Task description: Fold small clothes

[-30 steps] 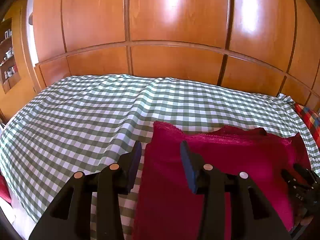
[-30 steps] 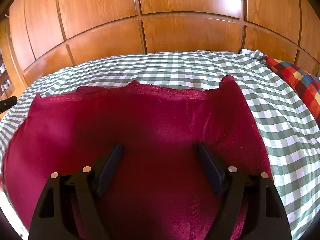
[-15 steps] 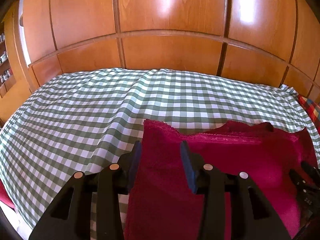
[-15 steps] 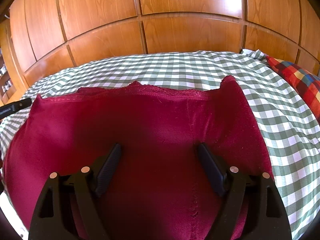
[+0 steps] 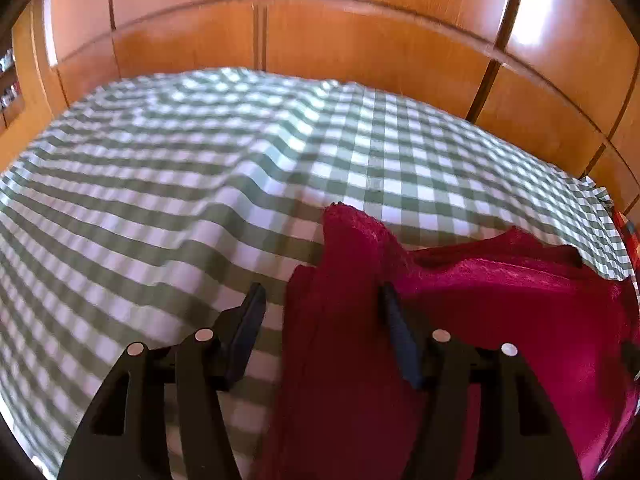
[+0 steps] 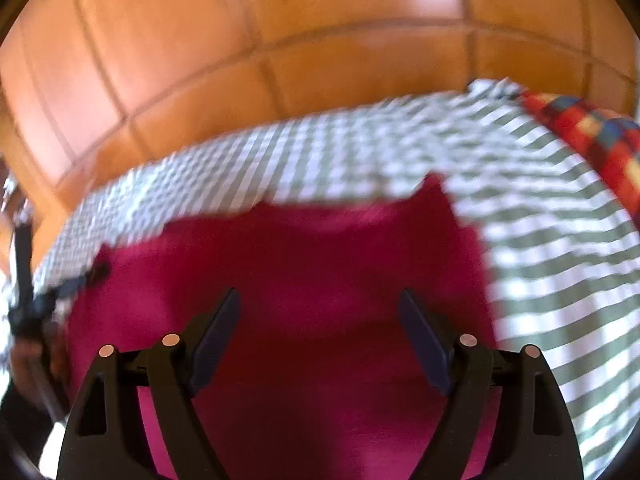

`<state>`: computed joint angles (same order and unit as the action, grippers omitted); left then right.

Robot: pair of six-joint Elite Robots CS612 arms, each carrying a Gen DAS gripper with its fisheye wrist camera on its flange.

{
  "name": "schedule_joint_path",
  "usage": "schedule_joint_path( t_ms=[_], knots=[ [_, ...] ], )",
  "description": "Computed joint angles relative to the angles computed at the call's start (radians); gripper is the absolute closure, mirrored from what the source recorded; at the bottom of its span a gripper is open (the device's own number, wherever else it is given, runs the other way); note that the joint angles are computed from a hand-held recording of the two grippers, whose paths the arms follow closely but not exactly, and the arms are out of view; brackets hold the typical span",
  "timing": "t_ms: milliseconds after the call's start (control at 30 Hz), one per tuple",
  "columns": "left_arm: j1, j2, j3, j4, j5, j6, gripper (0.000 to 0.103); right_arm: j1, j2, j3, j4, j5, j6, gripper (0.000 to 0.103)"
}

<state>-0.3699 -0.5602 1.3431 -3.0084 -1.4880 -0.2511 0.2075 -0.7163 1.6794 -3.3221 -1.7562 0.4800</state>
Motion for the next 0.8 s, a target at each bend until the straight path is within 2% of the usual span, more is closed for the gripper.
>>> schedule_joint_path(
  t_ms=[67, 133, 200, 233, 267, 300, 367, 433, 500, 600, 667, 700, 733, 767, 800],
  knots=[
    [-0.005, -0.02, 0.037, -0.054, 0.021, 0.003, 0.047, -0.008, -0.008, -0.002, 0.036, -0.066, 0.023, 0.027],
    [-0.009, -0.046, 0.086, -0.122, 0.028, 0.005, 0.047, -0.021, -0.007, -0.016, 0.095, -0.093, 0.047, 0.032],
    [-0.014, -0.066, 0.127, -0.174, 0.025, 0.015, 0.047, -0.04, 0.0, -0.031, 0.15, -0.061, 0.069, 0.041],
    [-0.018, -0.073, 0.143, -0.193, 0.029, 0.024, 0.047, -0.05, 0.007, -0.047, 0.194, -0.031, 0.07, 0.055],
    [-0.024, -0.08, 0.162, -0.214, 0.036, 0.037, 0.047, -0.055, 0.01, -0.056, 0.222, -0.015, 0.061, 0.077],
    [-0.029, -0.087, 0.18, -0.227, 0.032, 0.053, 0.047, -0.057, 0.015, -0.067, 0.248, -0.014, 0.052, 0.087],
    [-0.038, -0.094, 0.203, -0.231, 0.027, 0.07, 0.047, -0.048, 0.023, -0.083, 0.275, -0.091, 0.049, 0.094],
    [-0.043, -0.091, 0.204, -0.205, 0.04, 0.086, 0.047, -0.048, 0.035, -0.1, 0.327, -0.135, 0.066, 0.094],
    [-0.044, -0.081, 0.191, -0.152, 0.044, 0.089, 0.043, -0.058, 0.041, -0.098, 0.325, -0.107, 0.073, 0.094],
    [-0.05, -0.067, 0.179, -0.135, 0.081, 0.092, 0.032, -0.058, 0.029, -0.096, 0.344, -0.103, 0.046, 0.094],
    [-0.038, -0.071, 0.17, -0.102, 0.037, 0.05, 0.032, -0.068, 0.012, -0.066, 0.302, -0.051, 0.05, 0.093],
    [-0.033, -0.075, 0.169, -0.093, 0.019, 0.029, 0.034, -0.072, 0.002, -0.048, 0.281, -0.032, 0.056, 0.083],
    [-0.031, -0.081, 0.175, -0.102, 0.018, 0.015, 0.034, -0.077, -0.011, -0.021, 0.248, -0.015, 0.068, 0.078],
    [-0.032, -0.086, 0.185, -0.12, 0.027, 0.018, 0.036, -0.083, -0.024, 0.011, 0.203, 0.016, 0.082, 0.065],
    [-0.035, -0.091, 0.195, -0.136, 0.035, 0.025, 0.037, -0.092, -0.034, 0.04, 0.157, 0.056, 0.098, 0.046]
  ],
)
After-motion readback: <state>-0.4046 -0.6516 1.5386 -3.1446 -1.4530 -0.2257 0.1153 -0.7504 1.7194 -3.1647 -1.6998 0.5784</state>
